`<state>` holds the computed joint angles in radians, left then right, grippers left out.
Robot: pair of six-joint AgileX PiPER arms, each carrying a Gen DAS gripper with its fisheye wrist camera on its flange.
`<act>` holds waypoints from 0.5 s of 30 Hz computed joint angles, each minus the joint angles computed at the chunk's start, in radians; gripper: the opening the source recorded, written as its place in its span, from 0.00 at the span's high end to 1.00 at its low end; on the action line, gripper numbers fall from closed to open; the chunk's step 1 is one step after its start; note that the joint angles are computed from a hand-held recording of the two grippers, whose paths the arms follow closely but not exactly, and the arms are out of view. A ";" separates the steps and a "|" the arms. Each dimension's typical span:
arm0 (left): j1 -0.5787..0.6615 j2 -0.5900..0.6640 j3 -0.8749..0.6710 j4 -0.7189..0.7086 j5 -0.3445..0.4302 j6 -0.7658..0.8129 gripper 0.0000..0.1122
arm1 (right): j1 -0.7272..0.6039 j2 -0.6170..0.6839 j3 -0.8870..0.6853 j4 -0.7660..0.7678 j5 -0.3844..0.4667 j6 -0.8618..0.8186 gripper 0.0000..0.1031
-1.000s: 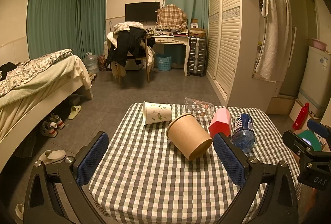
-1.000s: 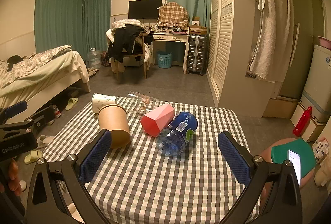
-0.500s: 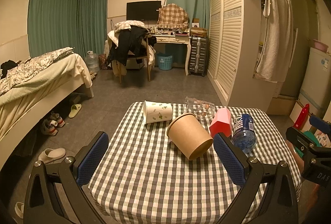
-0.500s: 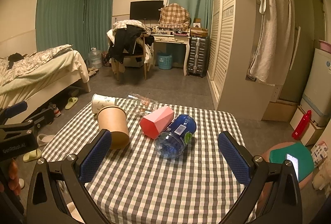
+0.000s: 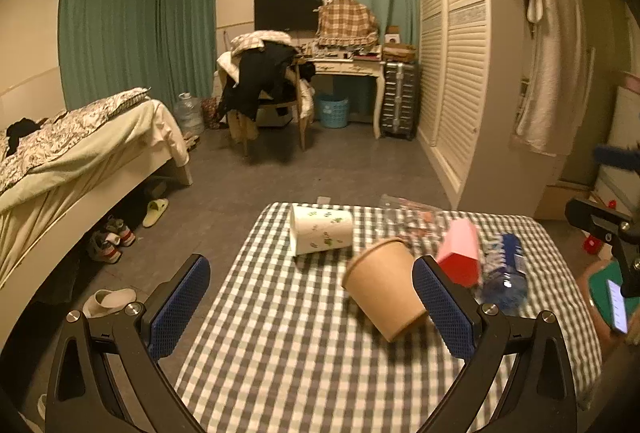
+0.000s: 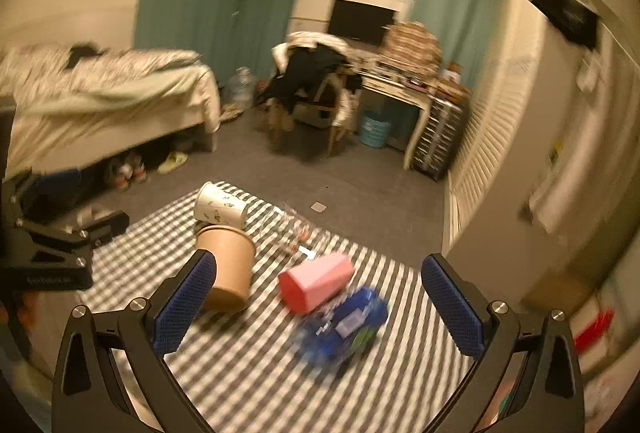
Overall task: Flip cup upside down
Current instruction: 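Reach the right gripper to the clear bunny-print glass cup and grasp it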
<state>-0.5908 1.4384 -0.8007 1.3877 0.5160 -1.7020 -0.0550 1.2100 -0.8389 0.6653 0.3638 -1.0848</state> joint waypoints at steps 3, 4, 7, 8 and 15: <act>0.050 0.067 -0.045 0.011 -0.021 -0.008 0.08 | 0.010 0.147 -0.136 -0.050 0.073 -0.049 0.00; 0.065 0.087 -0.056 0.018 -0.029 -0.016 0.08 | 0.016 0.207 -0.196 -0.095 0.112 -0.035 0.00; 0.107 0.156 -0.099 0.016 -0.045 -0.018 0.08 | 0.037 0.377 -0.366 -0.193 0.212 0.003 0.00; 0.116 0.180 -0.110 0.021 -0.046 -0.027 0.08 | 0.045 0.430 -0.417 -0.218 0.234 0.015 0.00; 0.193 0.311 -0.163 0.057 -0.080 -0.067 0.08 | 0.160 0.816 -0.812 -0.487 0.348 0.192 0.00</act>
<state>-0.3976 1.7498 -0.9635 1.4445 0.4357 -1.7693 0.1045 2.0257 -1.6512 0.1786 0.7123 -0.8928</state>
